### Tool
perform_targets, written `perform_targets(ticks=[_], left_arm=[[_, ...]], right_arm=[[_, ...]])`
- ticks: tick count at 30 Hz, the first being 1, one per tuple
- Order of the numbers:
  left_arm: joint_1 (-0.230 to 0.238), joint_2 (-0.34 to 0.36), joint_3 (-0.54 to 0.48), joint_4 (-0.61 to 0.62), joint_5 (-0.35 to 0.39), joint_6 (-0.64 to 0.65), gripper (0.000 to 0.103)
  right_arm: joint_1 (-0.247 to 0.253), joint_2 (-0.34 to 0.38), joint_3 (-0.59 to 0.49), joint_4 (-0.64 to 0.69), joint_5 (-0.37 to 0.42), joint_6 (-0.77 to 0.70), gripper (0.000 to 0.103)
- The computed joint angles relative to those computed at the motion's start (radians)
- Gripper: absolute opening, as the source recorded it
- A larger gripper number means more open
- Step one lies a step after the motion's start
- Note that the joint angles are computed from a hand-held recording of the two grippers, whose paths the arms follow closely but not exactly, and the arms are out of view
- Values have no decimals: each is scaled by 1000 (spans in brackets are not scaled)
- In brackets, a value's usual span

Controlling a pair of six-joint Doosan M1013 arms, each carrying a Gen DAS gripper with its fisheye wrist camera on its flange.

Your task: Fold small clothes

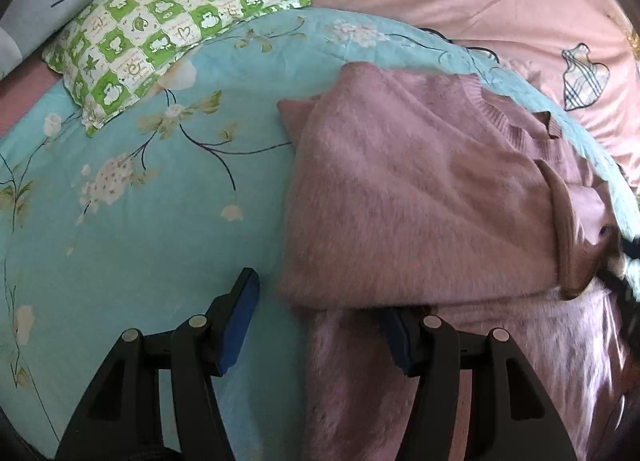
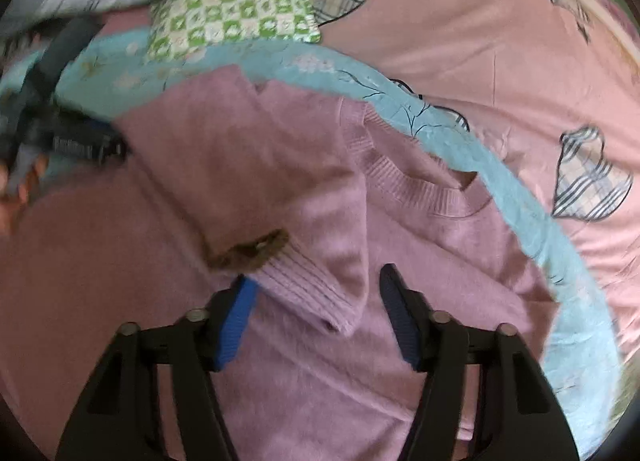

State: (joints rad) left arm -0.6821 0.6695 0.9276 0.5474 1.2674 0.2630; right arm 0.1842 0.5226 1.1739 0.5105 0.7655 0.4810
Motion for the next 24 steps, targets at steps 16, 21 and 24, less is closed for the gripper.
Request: perform_targets(ticks=[16, 21, 24], left_arm=[[-16, 49, -83, 50, 119, -60, 64], [-19, 36, -62, 46, 104, -77, 65], [-22, 44, -71, 47, 118, -73, 65]], right_arm=[[-217, 36, -24, 283, 68, 757, 7], [-222, 2, 8, 401, -33, 618, 7], [-216, 32, -32, 246, -10, 717, 7]])
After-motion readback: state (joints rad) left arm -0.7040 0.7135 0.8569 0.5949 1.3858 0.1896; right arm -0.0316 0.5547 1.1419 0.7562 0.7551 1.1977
